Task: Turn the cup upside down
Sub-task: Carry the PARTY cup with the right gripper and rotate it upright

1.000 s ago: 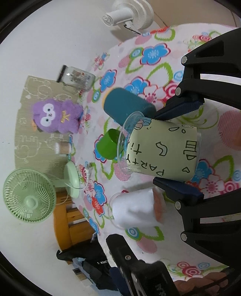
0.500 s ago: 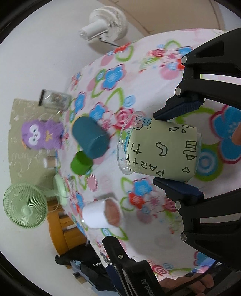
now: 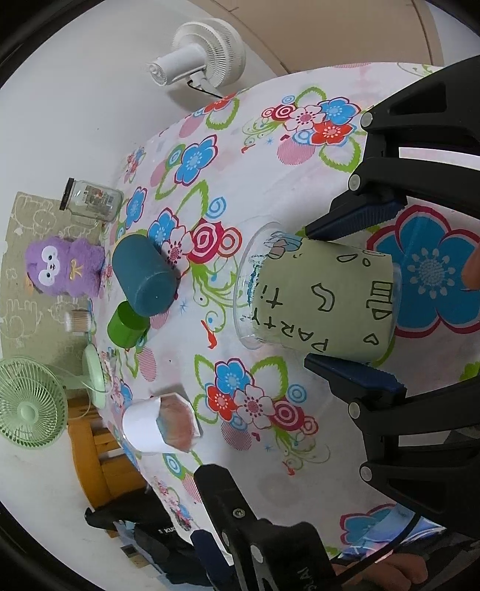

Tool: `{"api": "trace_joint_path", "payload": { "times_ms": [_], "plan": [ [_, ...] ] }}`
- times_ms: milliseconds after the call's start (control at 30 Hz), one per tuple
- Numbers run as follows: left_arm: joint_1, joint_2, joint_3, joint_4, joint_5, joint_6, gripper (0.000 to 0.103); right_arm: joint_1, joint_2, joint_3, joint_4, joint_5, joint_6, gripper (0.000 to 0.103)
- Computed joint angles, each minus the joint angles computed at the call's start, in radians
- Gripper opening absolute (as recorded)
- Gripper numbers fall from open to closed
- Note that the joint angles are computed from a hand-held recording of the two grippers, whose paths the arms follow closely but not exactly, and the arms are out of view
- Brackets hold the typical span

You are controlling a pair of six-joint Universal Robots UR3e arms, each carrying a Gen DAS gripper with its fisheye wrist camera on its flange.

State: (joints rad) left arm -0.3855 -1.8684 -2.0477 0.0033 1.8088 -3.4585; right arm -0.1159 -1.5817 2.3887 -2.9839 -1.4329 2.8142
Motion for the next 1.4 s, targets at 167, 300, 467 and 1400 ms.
{"api": "trace_joint_path", "payload": {
  "times_ms": [167,300,467,1400],
  "plan": [
    [0.011,0.005,-0.013,-0.001,-0.010,-0.005,0.103,0.001,0.011,-0.005,-0.008,0.005,-0.001,0.067],
    [0.010,0.012,-0.018,-0.007,-0.008,-0.001,0.103,-0.026,-0.062,0.008,0.068,0.030,-0.034,0.067],
    [0.010,0.014,-0.021,-0.006,-0.014,-0.003,0.103,-0.029,-0.144,0.023,0.144,-0.008,-0.078,0.067],
    [-0.102,-0.039,0.167,-0.165,-0.028,-0.055,0.103,-0.672,-0.680,0.131,0.710,0.510,-0.411,0.094]
  ]
}}
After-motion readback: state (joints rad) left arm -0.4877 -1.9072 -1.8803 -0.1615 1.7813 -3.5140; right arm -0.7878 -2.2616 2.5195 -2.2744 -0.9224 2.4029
